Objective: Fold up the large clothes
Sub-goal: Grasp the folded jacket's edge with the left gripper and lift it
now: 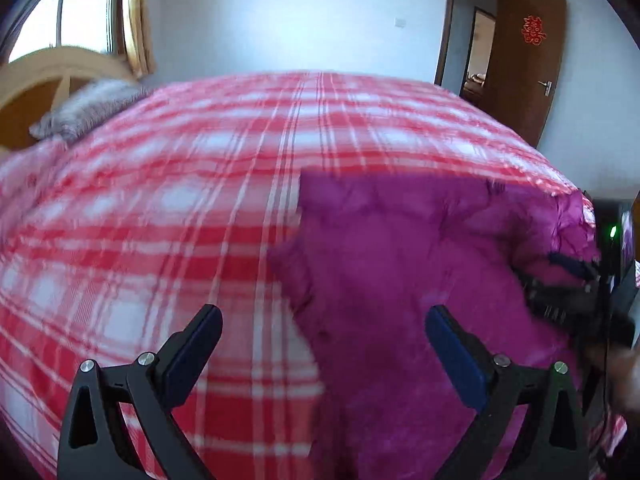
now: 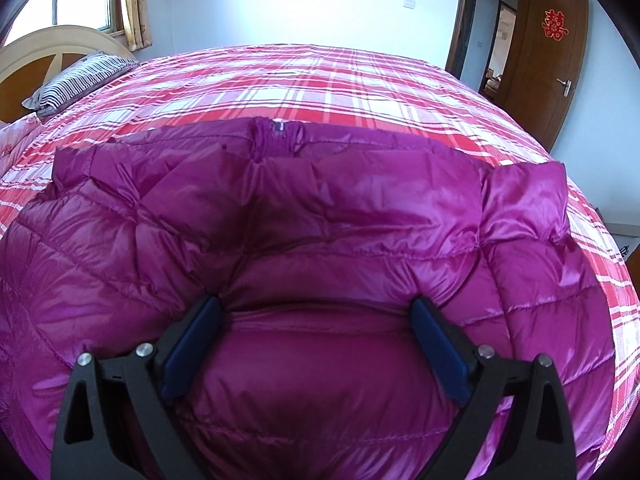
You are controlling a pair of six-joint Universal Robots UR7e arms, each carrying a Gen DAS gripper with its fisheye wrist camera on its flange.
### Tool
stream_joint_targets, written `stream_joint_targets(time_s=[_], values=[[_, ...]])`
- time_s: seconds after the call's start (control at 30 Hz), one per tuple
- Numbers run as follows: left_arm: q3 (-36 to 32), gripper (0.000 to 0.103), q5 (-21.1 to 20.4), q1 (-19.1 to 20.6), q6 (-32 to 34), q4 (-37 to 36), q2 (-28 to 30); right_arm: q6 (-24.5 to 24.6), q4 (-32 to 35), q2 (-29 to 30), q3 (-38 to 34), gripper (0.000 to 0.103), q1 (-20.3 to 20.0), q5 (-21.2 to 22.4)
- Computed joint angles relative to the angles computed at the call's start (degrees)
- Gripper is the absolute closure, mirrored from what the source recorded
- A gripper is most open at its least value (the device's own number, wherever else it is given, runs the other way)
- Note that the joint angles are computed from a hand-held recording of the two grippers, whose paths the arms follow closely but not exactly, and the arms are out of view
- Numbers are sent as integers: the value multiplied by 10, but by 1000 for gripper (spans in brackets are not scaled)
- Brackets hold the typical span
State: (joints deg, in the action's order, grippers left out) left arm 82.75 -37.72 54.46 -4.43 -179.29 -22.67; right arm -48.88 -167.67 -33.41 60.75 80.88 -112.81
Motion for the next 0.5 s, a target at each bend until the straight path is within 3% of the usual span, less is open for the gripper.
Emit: stream_joint_targets(time_s=[0.1,0.2,0.23,0.37,0.5], values=[[19,2,-50,19,-56,15,-9,0,-2,-1,2,4,0,1],[40,18,-124,35,-86,-6,-19,3,0,-4,5,4,-2,6],[46,18,-140,38,-90,-26,-18,4,2,-6,6,4,-2,9],[49,24,-174,44,-93,-48,-15,6,6,-8,8,4,-3,12],[54,30,-171,44,-89,-32,-25,18,32,-37,32,5,-3,22]])
